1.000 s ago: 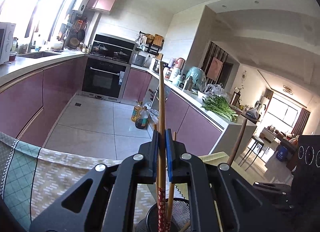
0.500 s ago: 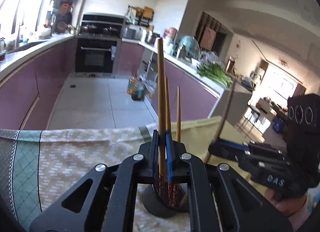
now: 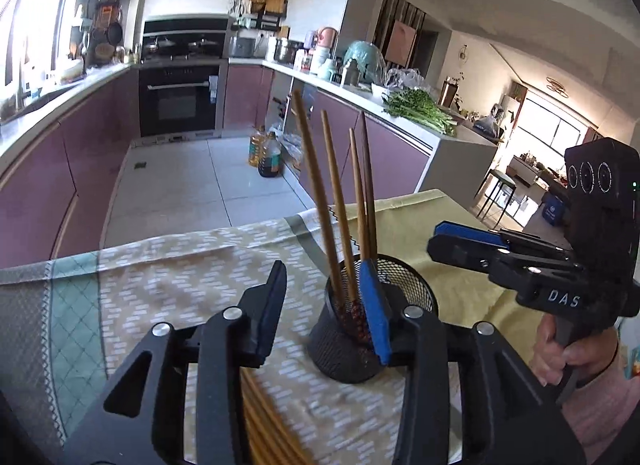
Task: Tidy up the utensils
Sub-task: 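Open both grippers to drop the chopsticks into the cup, then grasp a chopstick with the left gripper while the right gripper grasps another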
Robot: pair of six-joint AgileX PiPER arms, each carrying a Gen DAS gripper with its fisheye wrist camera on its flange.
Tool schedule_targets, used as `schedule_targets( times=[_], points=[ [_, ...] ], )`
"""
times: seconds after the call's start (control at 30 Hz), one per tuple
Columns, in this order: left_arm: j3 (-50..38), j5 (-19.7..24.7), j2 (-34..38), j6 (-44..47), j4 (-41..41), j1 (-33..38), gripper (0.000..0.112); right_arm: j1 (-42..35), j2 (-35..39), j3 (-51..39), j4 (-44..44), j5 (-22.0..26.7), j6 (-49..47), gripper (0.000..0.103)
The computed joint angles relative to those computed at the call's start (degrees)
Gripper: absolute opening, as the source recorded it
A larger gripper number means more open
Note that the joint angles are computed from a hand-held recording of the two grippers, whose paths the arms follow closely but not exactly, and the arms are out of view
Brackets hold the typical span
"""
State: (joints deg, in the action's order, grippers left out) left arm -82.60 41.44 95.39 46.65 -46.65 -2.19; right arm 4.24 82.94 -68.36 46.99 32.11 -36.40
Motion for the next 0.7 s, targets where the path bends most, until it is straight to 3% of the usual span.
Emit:
schedule_targets(
  times=[0.13,0.3,0.53,0.7],
  points=[
    [5.89,1.72,-4.97,6.18,-4.34,5.07,0.045,0.77,-3.75,4.55,6.07,2.0,-7.53,0.033],
    [12.48,2.34,-8.43,6.8,-0.13,8.74,0.046,5.38,-4.17,7.93,7.47,4.53,-10.35,0.034],
    [19.34,2.7,-7.73,6.07,5.39,11.63,0.046,14.42,3.6,7.34,1.4,1.48,-2.09,0.034],
    [23.21,0.31,-8.13,6.04,6.64,10.89,0.045,18.08,7.81,5.67,-4.93,-1.15,6.63,0.034]
  ],
)
